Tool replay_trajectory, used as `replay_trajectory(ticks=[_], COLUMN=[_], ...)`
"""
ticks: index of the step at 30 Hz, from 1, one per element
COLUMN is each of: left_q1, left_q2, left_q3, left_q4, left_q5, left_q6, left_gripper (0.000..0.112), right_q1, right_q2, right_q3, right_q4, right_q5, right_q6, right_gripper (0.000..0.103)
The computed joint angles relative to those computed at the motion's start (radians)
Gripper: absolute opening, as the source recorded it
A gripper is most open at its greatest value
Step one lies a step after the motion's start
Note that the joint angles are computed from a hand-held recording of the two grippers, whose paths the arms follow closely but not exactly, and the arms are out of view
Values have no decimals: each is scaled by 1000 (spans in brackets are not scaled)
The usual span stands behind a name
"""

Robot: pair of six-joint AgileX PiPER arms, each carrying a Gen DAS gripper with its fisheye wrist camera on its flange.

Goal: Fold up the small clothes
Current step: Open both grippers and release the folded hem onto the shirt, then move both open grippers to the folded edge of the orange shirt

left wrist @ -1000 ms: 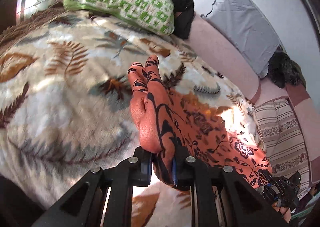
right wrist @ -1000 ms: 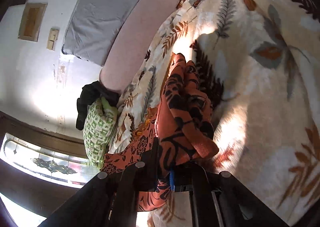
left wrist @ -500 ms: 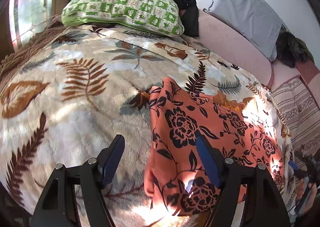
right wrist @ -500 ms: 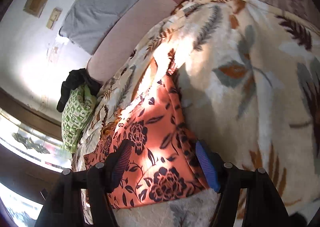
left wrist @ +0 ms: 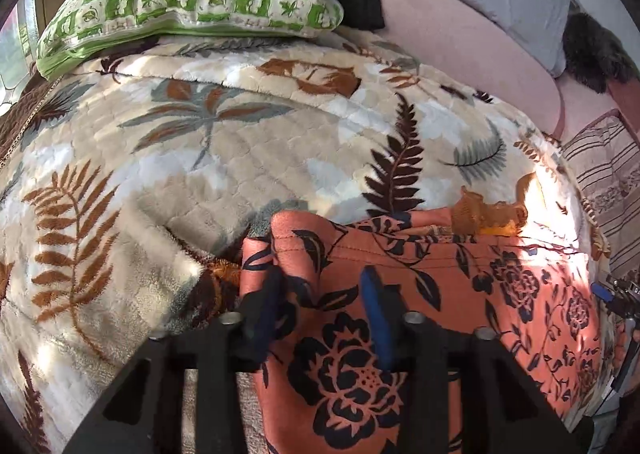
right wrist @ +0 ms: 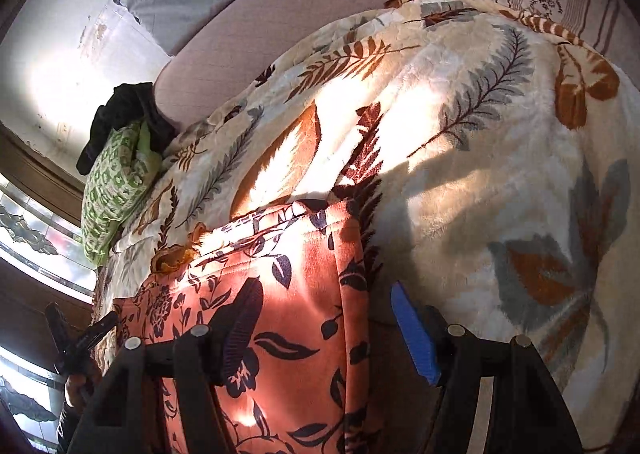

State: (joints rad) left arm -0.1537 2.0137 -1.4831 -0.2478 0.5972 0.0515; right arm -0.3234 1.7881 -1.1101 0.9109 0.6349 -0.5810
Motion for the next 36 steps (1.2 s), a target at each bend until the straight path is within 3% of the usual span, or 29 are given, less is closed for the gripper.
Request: replay_trajectory(ticks=[1,2,3,4,7,10,12,13,15,17,18,19,20,21,23,26,28,29,31,33,34,36], left_q1=[-7,-9,-8,-8,-4,5,-14,-24,-27,-6,9,17,20,21,19,-34,-107,-138,-170,-188,-200,-208], left_q2=[12,8,-7,-37,-167,-182,-61,3,10,-56,-93,-146,-211,-276,-402,-574,-634,-624,-497,-415,-434,-512], left_q3=[-8,-3,13,49,185,205,111,68,49,92,115,159,220,278,378,543,649,686,686,708,723,746], left_q4=[46,53,47,46,29,0,161,212,224,103,38,12,-6,-38,-118,-149,-32,48,246,445,529,575], left_q5=[-1,-9,-23,-58,-195,-237,-170,-128,-110,-108,-99,-117,-157,-189,-198,-252,-329,-353,-313,-311,-322,-290], left_q6=[-43,-47,-35,-23,18,21,-132,-185,-191,-96,-47,-30,-15,21,107,114,-21,-115,-315,-492,-584,-672], left_gripper=[9,8,3,3,3,3,6,8,10,29,50,56,56,56,57,69,77,79,79,84,83,83], right_q1=[16,33,54,86,179,242,244,238,220,194,186,176,165,151,123,61,20,19,26,12,-16,-54], right_q2=[28,54,76,86,24,-57,-12,48,189,175,119,66,-2,-72,-215,-380,-410,-405,-350,-232,-214,-298], right_q3=[-34,-66,-100,-130,-129,-100,-126,-167,-256,-214,-143,-90,-13,57,147,239,323,387,511,589,611,632], right_q4=[-51,-93,-146,-239,-471,-725,-760,-742,-726,-648,-595,-562,-490,-390,-190,110,310,410,559,607,652,623], right_q5=[-6,-9,-3,-9,-84,-191,-225,-208,-121,-144,-201,-221,-271,-308,-262,-10,166,211,192,80,76,111], right_q6=[45,73,101,167,315,522,562,550,556,550,513,491,428,328,168,-48,-210,-290,-422,-450,-465,-408], right_gripper=[69,59,40,11,6,7,7,9,17,29,40,73,80,80,80,80,85,85,86,84,73,76])
